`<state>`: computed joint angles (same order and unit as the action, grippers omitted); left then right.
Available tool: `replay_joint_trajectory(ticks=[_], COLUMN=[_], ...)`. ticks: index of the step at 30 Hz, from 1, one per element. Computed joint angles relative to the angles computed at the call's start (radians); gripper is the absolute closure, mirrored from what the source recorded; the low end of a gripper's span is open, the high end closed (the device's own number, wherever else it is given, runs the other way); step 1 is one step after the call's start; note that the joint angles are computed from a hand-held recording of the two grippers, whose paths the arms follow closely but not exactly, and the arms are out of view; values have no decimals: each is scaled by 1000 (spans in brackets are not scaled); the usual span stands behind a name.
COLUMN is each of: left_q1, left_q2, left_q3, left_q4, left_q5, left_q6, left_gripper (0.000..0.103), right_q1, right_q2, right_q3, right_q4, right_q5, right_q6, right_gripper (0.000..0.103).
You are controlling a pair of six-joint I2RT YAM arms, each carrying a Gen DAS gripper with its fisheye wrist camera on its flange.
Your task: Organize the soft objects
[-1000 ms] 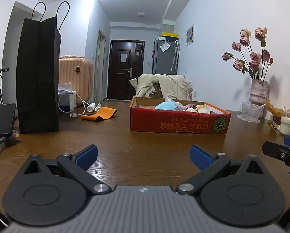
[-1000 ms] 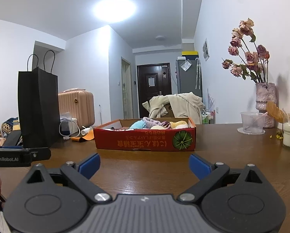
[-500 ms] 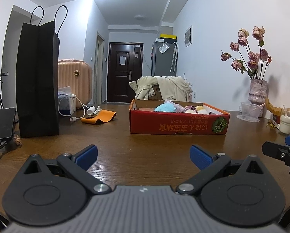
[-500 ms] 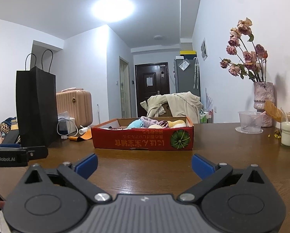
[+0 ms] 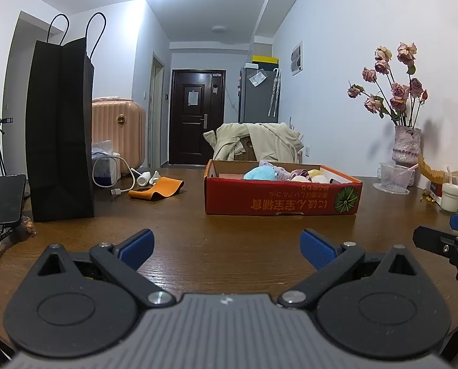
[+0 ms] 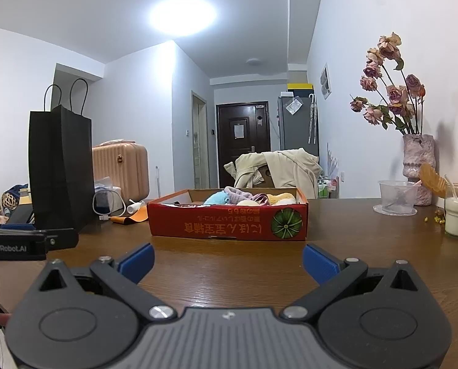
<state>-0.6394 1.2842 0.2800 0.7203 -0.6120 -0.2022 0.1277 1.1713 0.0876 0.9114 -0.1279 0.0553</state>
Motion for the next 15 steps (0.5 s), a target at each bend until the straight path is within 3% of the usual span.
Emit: replay_joint_trajectory(ticks=[15], left_q1=[-10], left_q2=[-21], left_q3=[-8], left_q4=[3], left_q5=[-15], left_q6=[13], left_gripper=[0], right_q1=[1], right_q2=[7], right_q3=[3], right_q4=[1], right_q5=[2], right_q6=[6], right_gripper=[0])
